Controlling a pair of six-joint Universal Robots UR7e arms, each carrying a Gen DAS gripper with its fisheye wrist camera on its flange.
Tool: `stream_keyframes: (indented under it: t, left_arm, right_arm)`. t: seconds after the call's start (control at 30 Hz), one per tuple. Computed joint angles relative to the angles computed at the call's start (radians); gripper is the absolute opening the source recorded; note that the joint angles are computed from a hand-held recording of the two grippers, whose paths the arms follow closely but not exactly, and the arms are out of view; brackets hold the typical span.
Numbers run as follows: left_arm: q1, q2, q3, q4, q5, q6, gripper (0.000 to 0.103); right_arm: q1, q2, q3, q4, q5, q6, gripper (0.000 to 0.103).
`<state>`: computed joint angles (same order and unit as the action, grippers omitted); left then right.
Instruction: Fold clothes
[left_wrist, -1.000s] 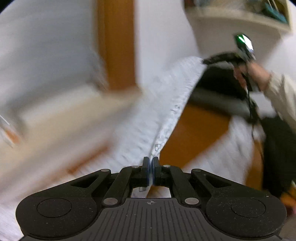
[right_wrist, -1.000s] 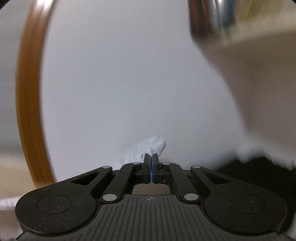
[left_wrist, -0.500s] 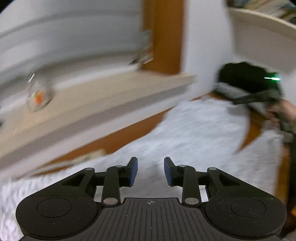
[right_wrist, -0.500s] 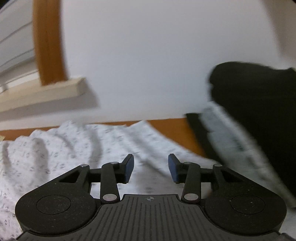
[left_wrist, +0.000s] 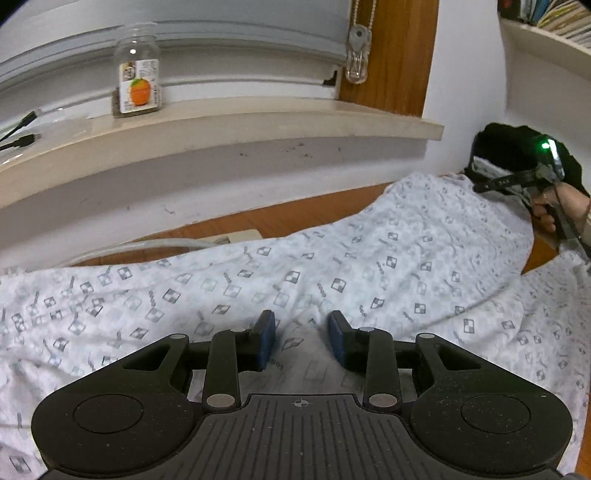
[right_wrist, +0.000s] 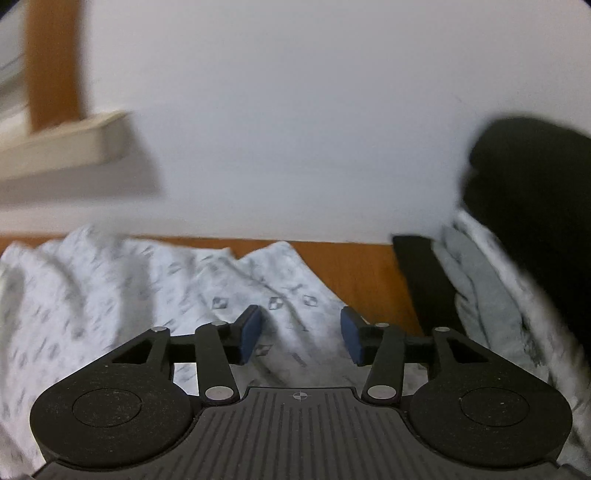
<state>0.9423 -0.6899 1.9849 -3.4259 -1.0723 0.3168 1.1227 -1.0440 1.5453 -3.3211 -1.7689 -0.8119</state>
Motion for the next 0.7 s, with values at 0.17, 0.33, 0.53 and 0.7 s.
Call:
stream_keyframes:
  t: [0.17,0.33,0.53,0.7]
  left_arm:
    - [-0.007,-0.007,0.029,-0.032,0.015,-0.013,0.036]
    - [-0.020,0.000,0.033,-0.044,0.043,-0.018,0.036]
    - [-0.030,-0.027,0.056,-0.031,0.061,-0.058,0.039]
    - [-0.015,-0.126,0.072,-0.054,0.157,-0.025,0.056]
  right_arm:
    - [0.012,0.044,-0.050,-0.141,-0.172,0.149,0.020]
    - [0.007,-0.037,0.084,-0.106,0.002,0.119,0.042]
    - [0.011,-0.091,0.251,-0.030,0.172,-0.008,0.052]
    - [0.025,-0.070,0.287,-0.086,0.169,-0.109,0.062]
